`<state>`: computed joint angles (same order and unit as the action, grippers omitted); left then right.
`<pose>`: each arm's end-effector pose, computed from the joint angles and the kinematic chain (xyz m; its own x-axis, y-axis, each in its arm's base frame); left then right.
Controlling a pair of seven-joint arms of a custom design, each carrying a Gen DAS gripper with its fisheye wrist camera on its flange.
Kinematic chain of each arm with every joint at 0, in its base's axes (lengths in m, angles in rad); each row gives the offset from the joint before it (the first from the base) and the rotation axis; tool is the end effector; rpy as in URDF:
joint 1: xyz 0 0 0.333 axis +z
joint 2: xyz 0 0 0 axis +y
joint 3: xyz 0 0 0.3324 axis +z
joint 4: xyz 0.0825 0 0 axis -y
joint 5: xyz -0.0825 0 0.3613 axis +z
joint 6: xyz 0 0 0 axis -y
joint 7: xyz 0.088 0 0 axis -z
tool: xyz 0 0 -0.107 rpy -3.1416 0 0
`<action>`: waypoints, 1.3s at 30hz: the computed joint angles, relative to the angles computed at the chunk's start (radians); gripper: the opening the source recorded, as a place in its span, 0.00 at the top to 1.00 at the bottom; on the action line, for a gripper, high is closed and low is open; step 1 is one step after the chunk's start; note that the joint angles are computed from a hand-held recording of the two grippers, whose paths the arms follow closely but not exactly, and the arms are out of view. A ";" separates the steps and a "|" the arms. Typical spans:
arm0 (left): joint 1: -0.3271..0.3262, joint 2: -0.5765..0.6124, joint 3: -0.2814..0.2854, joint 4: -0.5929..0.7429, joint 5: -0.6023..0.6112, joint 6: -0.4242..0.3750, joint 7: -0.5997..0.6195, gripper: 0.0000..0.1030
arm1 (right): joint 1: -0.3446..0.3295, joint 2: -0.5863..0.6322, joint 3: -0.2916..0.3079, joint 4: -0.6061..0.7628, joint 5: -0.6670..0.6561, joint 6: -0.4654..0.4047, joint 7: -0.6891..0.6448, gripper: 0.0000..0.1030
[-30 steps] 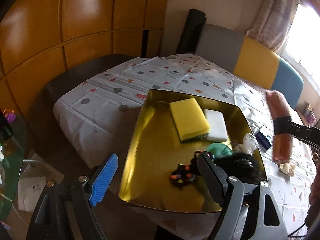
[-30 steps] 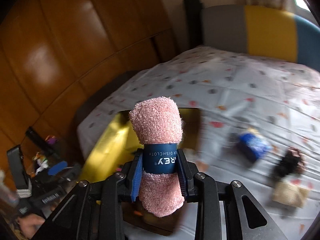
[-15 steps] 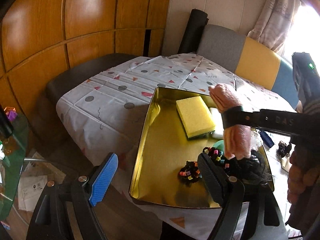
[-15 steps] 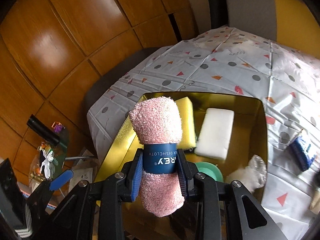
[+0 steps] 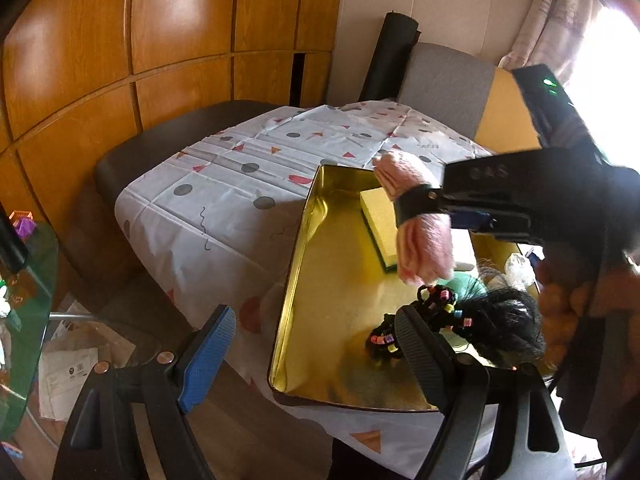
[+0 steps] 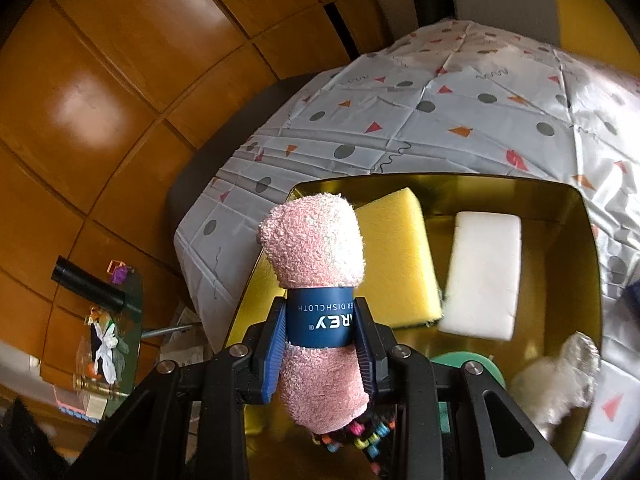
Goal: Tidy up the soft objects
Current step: 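Carry the pink towel into the gold tray and open the right gripper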
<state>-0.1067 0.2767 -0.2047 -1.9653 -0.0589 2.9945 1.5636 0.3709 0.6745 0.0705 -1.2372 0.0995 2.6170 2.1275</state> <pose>0.6150 -0.1813 0.4552 -0.2575 -0.9604 0.1066 -0.7226 0.1182 -0.6811 0.7104 0.3131 0.4742 -0.0685 -0.8878 -0.4552 -0.8273 0.3056 -0.4714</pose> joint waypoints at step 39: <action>-0.027 -0.057 -0.003 -0.049 0.056 0.055 0.011 0.19 | 0.144 -0.396 -0.230 -0.586 -0.455 0.284 0.332 0.29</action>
<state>-0.1337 0.2195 -0.2074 -2.0144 -0.0028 3.0495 1.5748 0.5151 0.2782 -0.1594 -1.8235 -0.3560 2.9007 2.4597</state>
